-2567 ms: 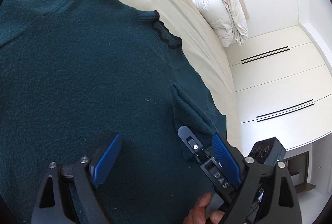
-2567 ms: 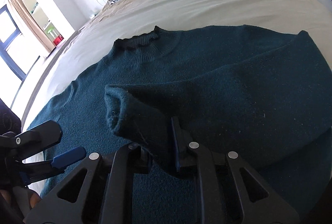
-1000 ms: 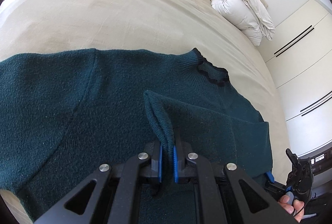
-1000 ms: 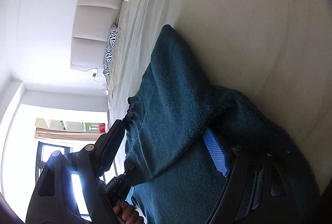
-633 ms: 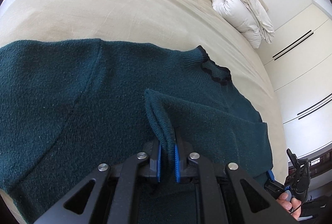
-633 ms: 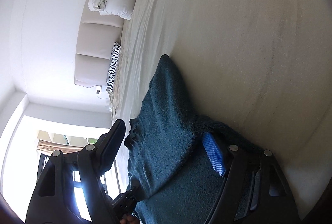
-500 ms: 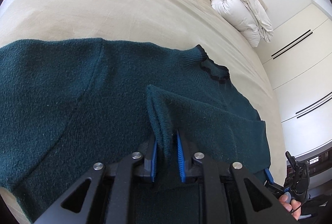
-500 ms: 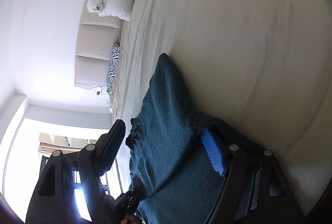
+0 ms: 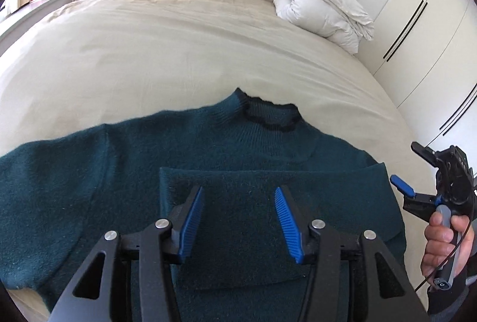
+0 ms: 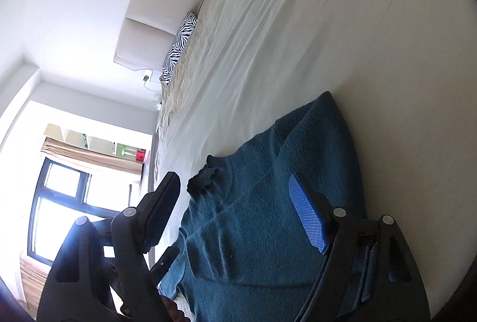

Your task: Fold small clothes

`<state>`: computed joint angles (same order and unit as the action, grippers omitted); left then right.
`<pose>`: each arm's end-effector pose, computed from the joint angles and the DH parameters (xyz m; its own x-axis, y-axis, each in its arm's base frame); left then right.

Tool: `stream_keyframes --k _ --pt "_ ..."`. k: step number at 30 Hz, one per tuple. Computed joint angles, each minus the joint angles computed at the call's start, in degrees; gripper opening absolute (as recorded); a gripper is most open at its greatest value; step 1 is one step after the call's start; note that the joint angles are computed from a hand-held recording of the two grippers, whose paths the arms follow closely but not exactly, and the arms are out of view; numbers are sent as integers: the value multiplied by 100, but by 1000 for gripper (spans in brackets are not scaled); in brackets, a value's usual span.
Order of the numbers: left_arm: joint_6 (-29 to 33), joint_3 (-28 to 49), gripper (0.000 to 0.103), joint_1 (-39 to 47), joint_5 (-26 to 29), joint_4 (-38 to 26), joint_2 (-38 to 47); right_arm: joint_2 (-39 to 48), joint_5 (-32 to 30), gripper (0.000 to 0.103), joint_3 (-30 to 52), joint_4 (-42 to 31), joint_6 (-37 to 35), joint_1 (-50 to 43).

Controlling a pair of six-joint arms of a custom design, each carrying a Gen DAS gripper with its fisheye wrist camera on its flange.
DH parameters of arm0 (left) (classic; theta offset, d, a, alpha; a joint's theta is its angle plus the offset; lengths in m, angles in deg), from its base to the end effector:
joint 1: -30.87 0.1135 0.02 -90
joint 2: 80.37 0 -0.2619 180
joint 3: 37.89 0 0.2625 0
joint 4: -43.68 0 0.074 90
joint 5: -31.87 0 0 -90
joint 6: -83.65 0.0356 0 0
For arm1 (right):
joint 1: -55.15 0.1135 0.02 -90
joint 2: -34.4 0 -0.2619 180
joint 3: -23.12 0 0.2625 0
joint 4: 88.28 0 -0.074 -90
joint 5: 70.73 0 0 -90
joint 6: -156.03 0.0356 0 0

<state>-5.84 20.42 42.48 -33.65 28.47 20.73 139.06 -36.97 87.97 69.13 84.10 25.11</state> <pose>0.3159 0.0498 0.1019 -0.8304 -0.1623 -0.5330 0.0393 0.9372 -0.3467 0.3017 -0.1403 0.1157 -0.7465 0.6308 -0.2119 0.1854 0.5030 0.8441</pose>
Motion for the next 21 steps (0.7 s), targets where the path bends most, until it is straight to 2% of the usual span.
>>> stream_keyframes --k 2,3,5,7,9,12,14,16,17,18,21 --pt "11 85 48 -145 -260 137 412 529 279 76 405 -279 -145 119" --pt "22 -52 48 -185 -342 426 437 698 326 75 436 -303 -203 102" --pt "87 -236 48 -296 -530 746 412 726 60 74 199 -131 -621 -49" --pt "113 -322 49 -405 -698 911 398 513 -69 74 -69 -387 -1181 -248" --pt "120 -372 49 -326 -579 1001 413 359 -250 74 -215 -840 -1728 -518" --pt "-45 -479 50 83 -23 670 77 231 -195 74 -263 -1569 -2484 -906" --pt "38 -777 51 661 482 364 -558 -105 -129 75 -409 -1841 -2546 -1218" --pt "271 -1150 62 1609 1016 77 -1308 -670 -472 76 -614 -2326 -2984 -1645" --pt "404 -1239 72 2237 1330 -125 -1548 -957 -670 76 -718 -2684 -3299 -1847" --pt "600 -1216 75 2944 1705 -432 -1643 -1188 -793 76 -786 -3134 -3658 -2017" --pt "1410 -301 74 4929 2567 -1730 -727 -1861 -935 76 -1017 -4567 -4788 -2251"
